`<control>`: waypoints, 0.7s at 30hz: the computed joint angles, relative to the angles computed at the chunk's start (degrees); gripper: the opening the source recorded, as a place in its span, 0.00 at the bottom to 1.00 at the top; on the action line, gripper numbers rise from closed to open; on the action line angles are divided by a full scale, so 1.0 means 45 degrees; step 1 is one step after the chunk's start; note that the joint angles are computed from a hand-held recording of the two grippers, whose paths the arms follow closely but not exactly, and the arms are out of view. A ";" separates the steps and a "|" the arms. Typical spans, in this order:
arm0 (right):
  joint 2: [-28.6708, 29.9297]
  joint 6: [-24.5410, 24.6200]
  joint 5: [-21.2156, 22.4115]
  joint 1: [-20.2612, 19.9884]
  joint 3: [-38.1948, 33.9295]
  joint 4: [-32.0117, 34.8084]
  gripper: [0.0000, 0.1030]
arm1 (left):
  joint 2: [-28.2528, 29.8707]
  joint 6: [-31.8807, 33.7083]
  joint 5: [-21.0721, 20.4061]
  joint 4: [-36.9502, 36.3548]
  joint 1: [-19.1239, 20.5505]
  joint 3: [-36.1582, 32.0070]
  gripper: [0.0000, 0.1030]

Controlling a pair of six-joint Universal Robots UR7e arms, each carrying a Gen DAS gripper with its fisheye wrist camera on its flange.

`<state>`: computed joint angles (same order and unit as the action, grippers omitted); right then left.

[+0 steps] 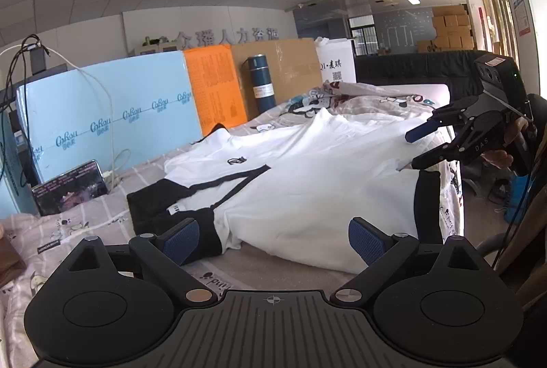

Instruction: Fold clothes

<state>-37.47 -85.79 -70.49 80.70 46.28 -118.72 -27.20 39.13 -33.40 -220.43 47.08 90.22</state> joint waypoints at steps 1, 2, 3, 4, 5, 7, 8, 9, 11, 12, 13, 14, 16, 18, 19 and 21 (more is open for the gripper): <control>-0.0035 -0.0399 -0.0076 0.0007 0.0051 0.0169 0.83 | 0.0029 -0.0053 -0.0023 -0.0178 -0.0009 0.0038 0.94; -0.0071 -0.0809 -0.0122 0.0019 0.0137 0.0260 0.84 | 0.0027 -0.0101 -0.0093 -0.0286 -0.0011 0.0103 0.94; -0.0110 -0.1207 -0.0163 0.0029 0.0236 0.0332 0.85 | 0.0011 -0.0173 -0.0175 -0.0289 0.0003 0.0159 0.94; -0.0155 -0.1584 -0.0192 0.0034 0.0359 0.0372 0.85 | -0.0006 -0.0248 -0.0257 -0.0278 0.0018 0.0212 0.94; -0.0199 -0.1960 -0.0224 0.0040 0.0481 0.0410 0.85 | -0.0031 -0.0364 -0.0329 -0.0168 0.0037 0.0265 0.94; -0.0287 -0.2694 -0.0277 0.0056 0.0751 0.0423 0.87 | -0.0082 -0.0600 -0.0471 0.0076 0.0077 0.0364 0.94; -0.0333 -0.3034 -0.0253 0.0069 0.0956 0.0282 0.88 | -0.0105 -0.0747 -0.0553 0.0279 0.0079 0.0408 0.94; -0.0363 -0.3329 -0.0228 0.0084 0.1103 0.0237 0.88 | -0.0109 -0.0846 -0.0661 0.0395 0.0104 0.0422 0.94; -0.0362 -0.3738 -0.0168 0.0122 0.1171 0.0516 0.89 | -0.0123 -0.1078 -0.0952 0.0619 0.0180 0.0445 0.94; -0.0352 -0.3906 -0.0112 0.0141 0.1170 0.0712 0.89 | -0.0135 -0.1220 -0.1141 0.0737 0.0231 0.0458 0.94; -0.0332 -0.4049 -0.0051 0.0160 0.1150 0.0926 0.89 | -0.0130 -0.1313 -0.1311 0.0797 0.0284 0.0453 0.94; -0.0293 -0.4148 0.0022 0.0176 0.1090 0.1178 0.89 | -0.0112 -0.1397 -0.1480 0.0804 0.0344 0.0432 0.94; -0.0161 -0.4116 0.0265 0.0197 0.0891 0.1695 0.89 | -0.0076 -0.1529 -0.1852 0.0678 0.0468 0.0392 0.94; -0.0011 -0.3894 0.0594 0.0202 0.0688 0.2186 0.89 | -0.0045 -0.1627 -0.2261 0.0402 0.0594 0.0364 0.94; 0.0050 -0.3763 0.0765 0.0201 0.0618 0.2387 0.89 | -0.0026 -0.1598 -0.2347 0.0146 0.0626 0.0349 0.94; 0.0143 -0.3522 0.1054 0.0194 0.0519 0.2653 0.89 | -0.0010 -0.1535 -0.2426 -0.0364 0.0666 0.0344 0.94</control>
